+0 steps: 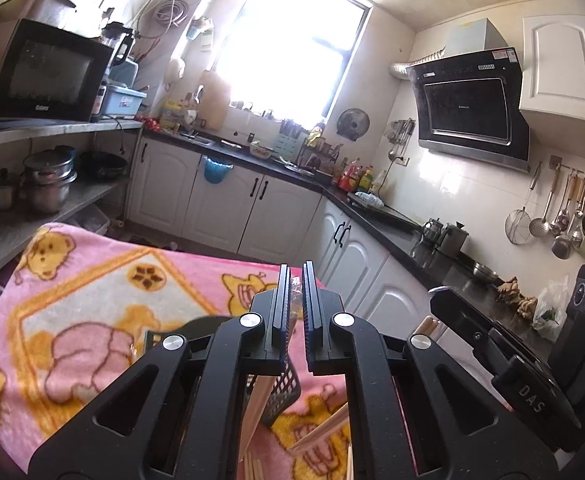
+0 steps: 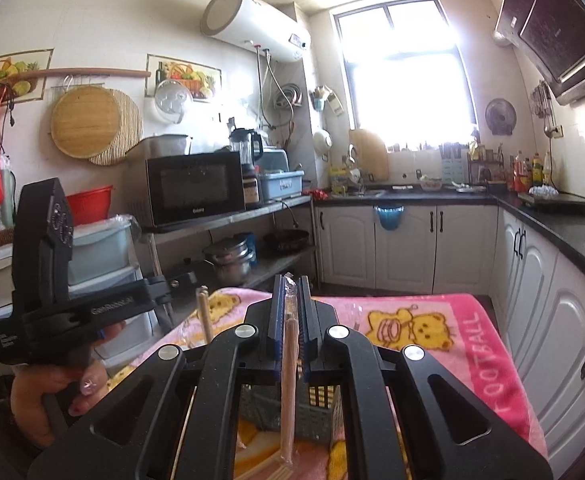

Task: Organize utensils
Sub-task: 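Lift both held chopsticks upright and carry them above the green caddy, then lower the chopsticks into the caddy slots and open both tools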

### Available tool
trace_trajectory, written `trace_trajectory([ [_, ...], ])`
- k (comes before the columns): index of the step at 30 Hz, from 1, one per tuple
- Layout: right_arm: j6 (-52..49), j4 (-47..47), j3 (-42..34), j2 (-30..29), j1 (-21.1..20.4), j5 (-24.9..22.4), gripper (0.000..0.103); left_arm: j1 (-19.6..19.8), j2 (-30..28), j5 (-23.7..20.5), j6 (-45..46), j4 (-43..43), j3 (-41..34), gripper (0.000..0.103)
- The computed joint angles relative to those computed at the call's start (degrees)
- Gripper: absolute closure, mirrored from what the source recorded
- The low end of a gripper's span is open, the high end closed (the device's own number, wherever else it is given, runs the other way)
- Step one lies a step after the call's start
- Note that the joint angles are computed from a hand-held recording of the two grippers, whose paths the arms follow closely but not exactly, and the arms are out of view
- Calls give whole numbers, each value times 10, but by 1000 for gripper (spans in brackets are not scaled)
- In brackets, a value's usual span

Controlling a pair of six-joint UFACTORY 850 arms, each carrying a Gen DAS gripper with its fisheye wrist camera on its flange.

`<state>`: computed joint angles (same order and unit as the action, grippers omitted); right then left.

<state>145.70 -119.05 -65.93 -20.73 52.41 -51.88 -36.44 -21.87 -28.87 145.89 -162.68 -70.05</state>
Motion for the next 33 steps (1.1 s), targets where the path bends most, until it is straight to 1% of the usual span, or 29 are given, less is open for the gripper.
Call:
trace_trajectory([
  [8,-13,-17,-15,7,-12,-14,96,-3,-11,17,39,-19,-48,100],
  [14,-33,-27,-39,3,-23,-12,96,-5,-28,40,64,-39,-89,100],
  [18,-46,-33,-57,-4,-28,-9,96,-9,-38,45,110,-81,-107,100],
  [23,-55,-49,-75,-16,-37,-5,96,-5,-52,44,117,-97,-126,100],
  [29,-64,-54,-93,-35,-47,-6,96,-1,-77,55,125,-116,-148,100],
  [33,-60,-55,-99,-50,-54,-5,96,1,-89,53,129,-126,-150,100],
])
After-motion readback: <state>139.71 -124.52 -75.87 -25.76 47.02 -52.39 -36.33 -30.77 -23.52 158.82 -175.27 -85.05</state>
